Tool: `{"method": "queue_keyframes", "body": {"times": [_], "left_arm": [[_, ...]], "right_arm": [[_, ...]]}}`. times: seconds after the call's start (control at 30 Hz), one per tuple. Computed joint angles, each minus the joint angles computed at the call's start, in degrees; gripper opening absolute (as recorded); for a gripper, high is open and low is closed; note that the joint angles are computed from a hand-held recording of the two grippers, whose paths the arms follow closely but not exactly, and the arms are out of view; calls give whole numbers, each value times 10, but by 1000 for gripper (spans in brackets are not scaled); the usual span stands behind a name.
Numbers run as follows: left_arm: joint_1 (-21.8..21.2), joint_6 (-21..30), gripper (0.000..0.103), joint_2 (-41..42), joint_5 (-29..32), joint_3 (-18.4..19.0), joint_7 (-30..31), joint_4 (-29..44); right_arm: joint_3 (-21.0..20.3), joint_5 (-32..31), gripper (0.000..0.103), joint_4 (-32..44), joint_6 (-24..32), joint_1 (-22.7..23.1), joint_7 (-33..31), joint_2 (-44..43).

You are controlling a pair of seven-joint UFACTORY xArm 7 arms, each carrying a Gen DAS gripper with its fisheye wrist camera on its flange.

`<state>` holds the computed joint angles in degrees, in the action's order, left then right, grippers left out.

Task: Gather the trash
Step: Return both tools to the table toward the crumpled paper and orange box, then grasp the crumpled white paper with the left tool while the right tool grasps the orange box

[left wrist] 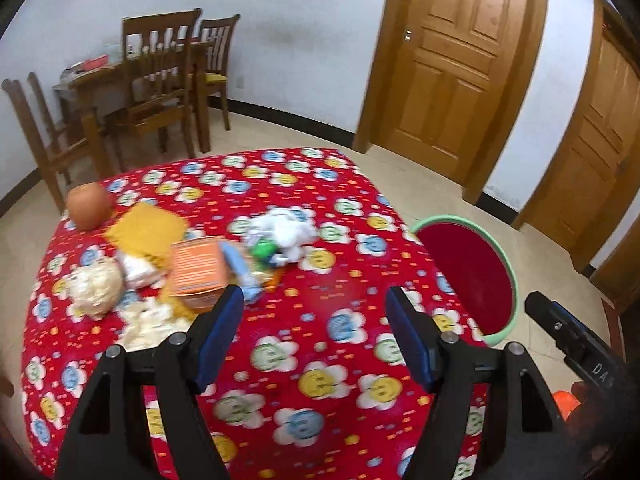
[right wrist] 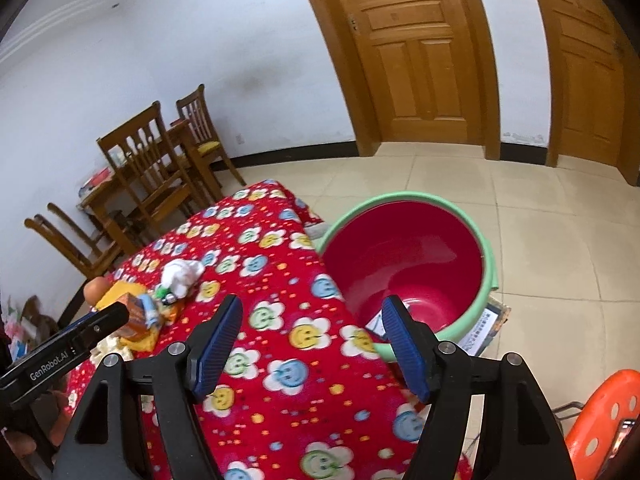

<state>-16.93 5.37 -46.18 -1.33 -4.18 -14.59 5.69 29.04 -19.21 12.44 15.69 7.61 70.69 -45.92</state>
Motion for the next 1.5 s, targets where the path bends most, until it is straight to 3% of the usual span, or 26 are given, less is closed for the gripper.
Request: {"method": "queue_keyframes", "body": {"times": [0.27,0.47,0.73,0.93,1.17,1.4,1.5], "left_arm": [[66,40,73,-76,7,42,43,-35],[123,39,73,-82,3,76,94,-42],[189,-12,73,3,-9,111,160,-27],[206,-61,73,105,-25,142,197,3],[148,-94,73,198,-52,213,228,42],[84,-104,73,245,-80,278,242,63],[14,-106,73,237,-91,357,264,65]], "right_arm": [[51,-25,74,54,-26,-32,19,75],[87,-58,74,102,-40,-60,38,143],[148,-148,74,175,-28,-113,100,232],[173,-236,74,231,-8,-136,155,306],[172,-339,74,298,24,-122,209,395],[144,-419,74,367,64,-71,240,485],[126,-439,74,401,80,-40,237,525]]}}
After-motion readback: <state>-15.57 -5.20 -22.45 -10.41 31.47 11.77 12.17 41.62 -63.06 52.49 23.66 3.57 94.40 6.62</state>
